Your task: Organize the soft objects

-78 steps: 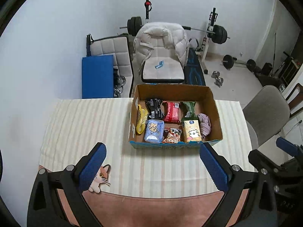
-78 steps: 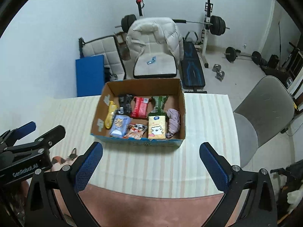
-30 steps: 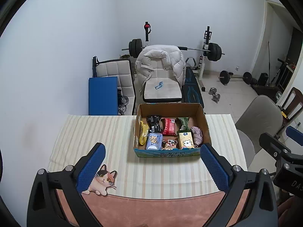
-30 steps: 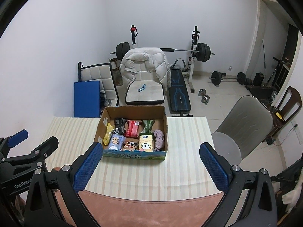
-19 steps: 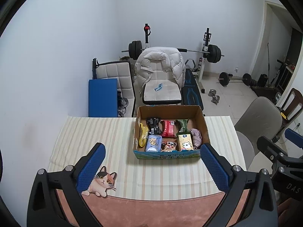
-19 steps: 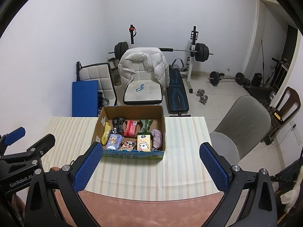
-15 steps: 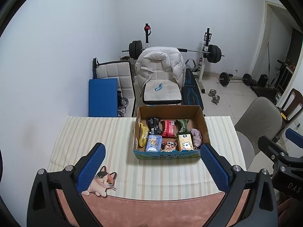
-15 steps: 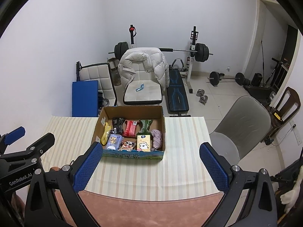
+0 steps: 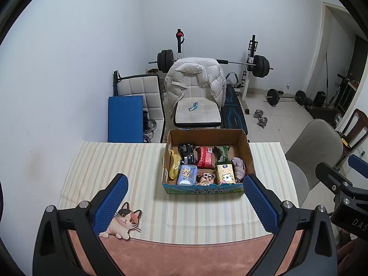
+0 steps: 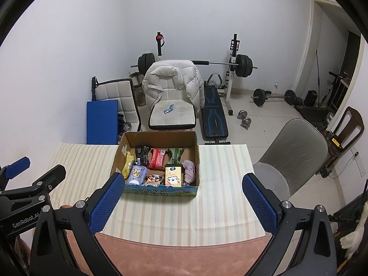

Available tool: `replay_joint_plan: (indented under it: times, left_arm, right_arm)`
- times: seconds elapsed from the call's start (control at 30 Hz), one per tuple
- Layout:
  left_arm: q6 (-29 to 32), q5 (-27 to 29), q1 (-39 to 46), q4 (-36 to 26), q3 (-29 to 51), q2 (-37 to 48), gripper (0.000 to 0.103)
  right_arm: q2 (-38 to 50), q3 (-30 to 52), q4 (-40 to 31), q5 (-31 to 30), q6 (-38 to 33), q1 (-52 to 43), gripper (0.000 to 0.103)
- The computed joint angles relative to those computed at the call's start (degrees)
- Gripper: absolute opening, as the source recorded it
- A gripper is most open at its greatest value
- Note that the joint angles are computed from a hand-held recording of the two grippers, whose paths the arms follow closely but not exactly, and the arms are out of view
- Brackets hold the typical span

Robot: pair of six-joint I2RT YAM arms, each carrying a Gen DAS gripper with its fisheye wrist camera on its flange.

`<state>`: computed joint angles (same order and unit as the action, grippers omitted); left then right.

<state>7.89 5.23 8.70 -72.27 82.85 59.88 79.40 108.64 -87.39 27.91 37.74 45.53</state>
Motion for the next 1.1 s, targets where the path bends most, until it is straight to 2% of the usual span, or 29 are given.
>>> replay_joint_plan:
  times: [1.1]
  left_arm:
    - [-0.34,0.12,-0.14,-0.04,0.40,0.33,0.103]
  right_arm:
    - [0.32,1.41,-0.70,0.03,-0.43,-0.24,0.103]
